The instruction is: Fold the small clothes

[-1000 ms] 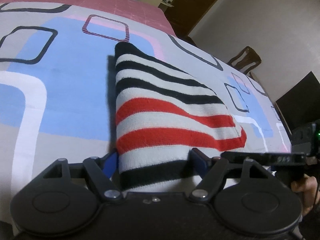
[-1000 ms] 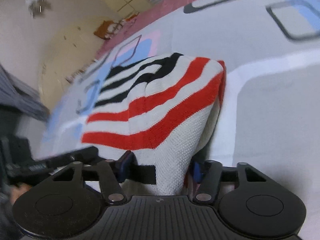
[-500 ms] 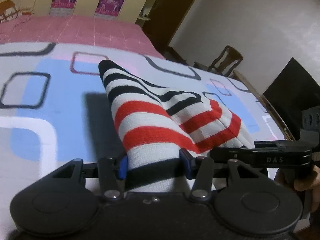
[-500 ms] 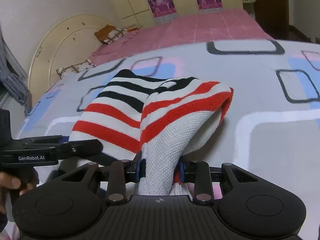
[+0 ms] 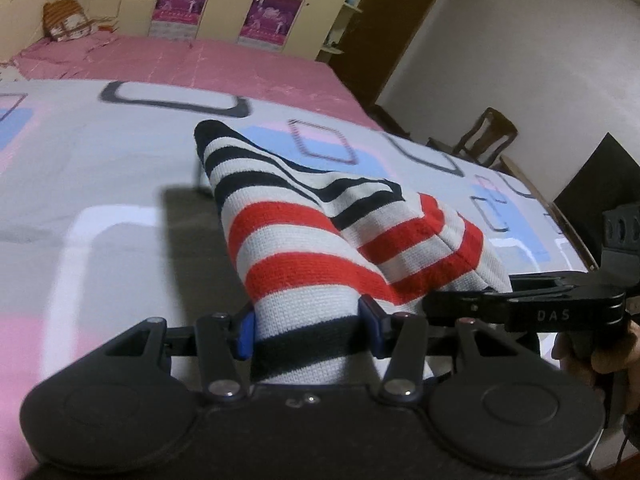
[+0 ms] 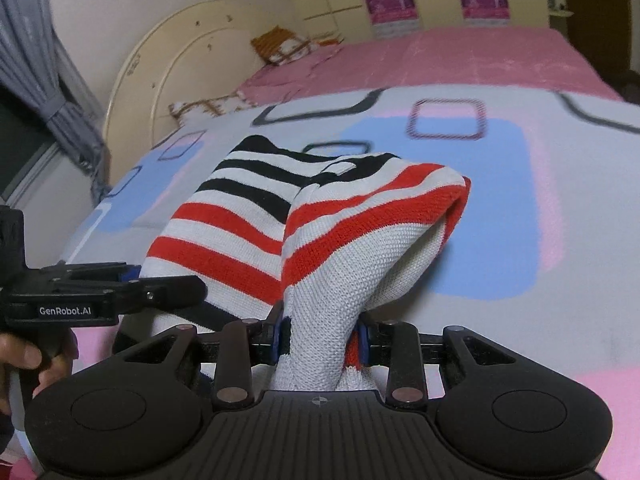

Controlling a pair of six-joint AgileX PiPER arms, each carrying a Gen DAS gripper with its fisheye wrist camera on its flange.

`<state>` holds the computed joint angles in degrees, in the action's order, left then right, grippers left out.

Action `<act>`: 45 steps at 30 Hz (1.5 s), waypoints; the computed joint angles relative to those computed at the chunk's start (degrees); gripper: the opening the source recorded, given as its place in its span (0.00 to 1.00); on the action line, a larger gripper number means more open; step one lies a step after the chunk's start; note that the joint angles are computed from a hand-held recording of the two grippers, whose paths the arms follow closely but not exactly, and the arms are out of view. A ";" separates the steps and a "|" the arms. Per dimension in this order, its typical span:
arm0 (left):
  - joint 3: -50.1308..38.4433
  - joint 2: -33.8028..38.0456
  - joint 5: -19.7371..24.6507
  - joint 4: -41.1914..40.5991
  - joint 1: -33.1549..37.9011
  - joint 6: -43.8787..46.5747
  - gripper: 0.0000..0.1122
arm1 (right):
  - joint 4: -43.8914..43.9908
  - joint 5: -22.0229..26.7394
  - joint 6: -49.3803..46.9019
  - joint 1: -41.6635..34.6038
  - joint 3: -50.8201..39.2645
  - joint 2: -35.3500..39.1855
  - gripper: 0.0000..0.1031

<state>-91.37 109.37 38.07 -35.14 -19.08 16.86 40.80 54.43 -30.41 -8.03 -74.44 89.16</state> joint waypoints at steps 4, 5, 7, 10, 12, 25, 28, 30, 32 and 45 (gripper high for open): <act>3.11 1.67 1.35 -7.48 5.33 9.95 0.48 | -0.43 -5.31 3.50 5.84 2.52 2.61 0.32; 3.14 3.15 2.19 -7.49 6.23 9.76 0.52 | -1.50 -8.52 4.67 7.26 4.25 3.51 0.34; 6.40 3.37 -0.32 -12.22 7.08 14.40 0.61 | 3.24 -11.05 4.36 5.81 7.72 5.17 0.43; 6.55 2.90 -0.70 -12.68 6.78 15.87 0.64 | 6.71 -9.69 2.96 3.52 8.41 5.32 0.43; 7.94 1.00 -2.80 -10.51 6.40 16.23 0.69 | 1.57 -9.15 6.63 4.42 6.79 4.31 0.48; -3.65 7.15 -1.00 -1.09 3.78 19.90 0.34 | -26.19 -19.24 24.22 15.97 -1.61 9.17 0.26; -3.13 6.81 -1.54 -1.18 3.56 20.15 0.34 | -21.56 -19.72 23.42 14.10 -0.96 9.35 0.27; -2.15 6.13 -1.94 -1.80 3.70 21.68 0.34 | -22.45 -20.64 23.65 14.41 -0.24 8.86 0.27; 0.06 3.73 -2.12 -3.96 4.25 23.83 0.31 | -25.34 -21.36 27.46 15.33 1.18 6.38 0.27; 26.96 -12.79 -17.00 -12.98 -0.40 36.19 0.27 | -39.35 -20.43 32.63 21.79 15.98 -8.43 0.03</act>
<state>-64.41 96.57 21.07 -48.12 -19.48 53.05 1.45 34.00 2.22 13.75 -58.46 80.73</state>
